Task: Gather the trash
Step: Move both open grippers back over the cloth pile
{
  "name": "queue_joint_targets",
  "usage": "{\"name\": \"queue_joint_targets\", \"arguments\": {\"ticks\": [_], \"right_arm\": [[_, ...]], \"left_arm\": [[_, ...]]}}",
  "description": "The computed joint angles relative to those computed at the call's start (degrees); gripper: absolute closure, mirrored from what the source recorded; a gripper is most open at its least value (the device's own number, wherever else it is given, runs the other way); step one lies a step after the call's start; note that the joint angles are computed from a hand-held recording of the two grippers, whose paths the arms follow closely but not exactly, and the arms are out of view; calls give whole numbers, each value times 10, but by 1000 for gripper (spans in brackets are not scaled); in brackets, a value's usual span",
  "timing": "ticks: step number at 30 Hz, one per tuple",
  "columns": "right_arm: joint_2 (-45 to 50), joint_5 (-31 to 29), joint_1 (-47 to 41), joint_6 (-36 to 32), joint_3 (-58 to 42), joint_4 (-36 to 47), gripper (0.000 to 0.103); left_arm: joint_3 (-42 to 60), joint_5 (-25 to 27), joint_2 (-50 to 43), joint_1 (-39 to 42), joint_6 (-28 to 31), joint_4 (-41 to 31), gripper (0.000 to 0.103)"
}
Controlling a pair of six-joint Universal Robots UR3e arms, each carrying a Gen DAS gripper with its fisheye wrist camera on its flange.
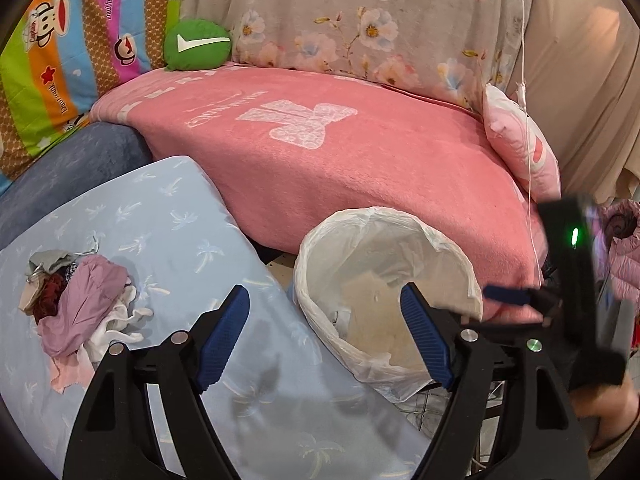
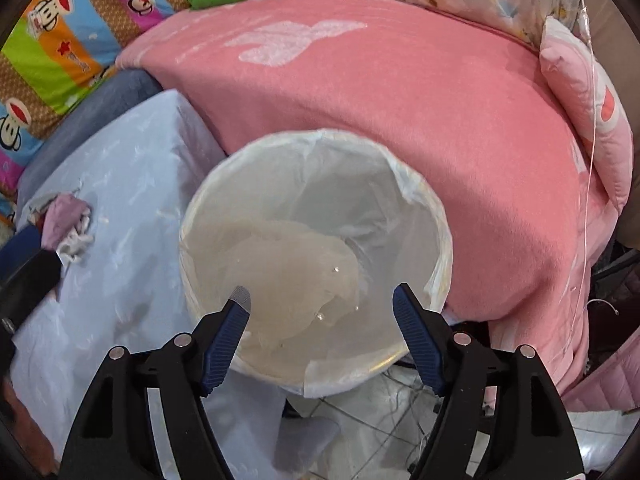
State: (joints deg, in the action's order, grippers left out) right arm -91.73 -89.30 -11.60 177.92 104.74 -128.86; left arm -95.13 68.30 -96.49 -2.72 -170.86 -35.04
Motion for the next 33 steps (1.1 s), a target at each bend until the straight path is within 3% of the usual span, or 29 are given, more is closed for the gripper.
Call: {"name": "queue_joint_targets", "arguments": {"ticks": [3, 7, 14, 18, 25, 33], "right_arm": [[-22, -20, 6, -5, 42, -4, 32], [-68, 12, 1, -16, 58, -4, 32], [-65, 45, 26, 21, -22, -26, 31], [-17, 38, 69, 51, -87, -52, 31], [96, 20, 160, 100, -201, -79, 31], [250, 25, 261, 139, -341, -85, 31]], "left_arm": [[3, -1, -3, 8, -8, -6, 29], [-3, -2, -1, 16, -15, -3, 29], [-29, -5, 20, 48, -21, 1, 29], [-50, -6, 36, 89, -18, 5, 27], [-87, -6, 58, 184, -9, 13, 12], [-133, -5, 71, 295, 20, 21, 12]]}}
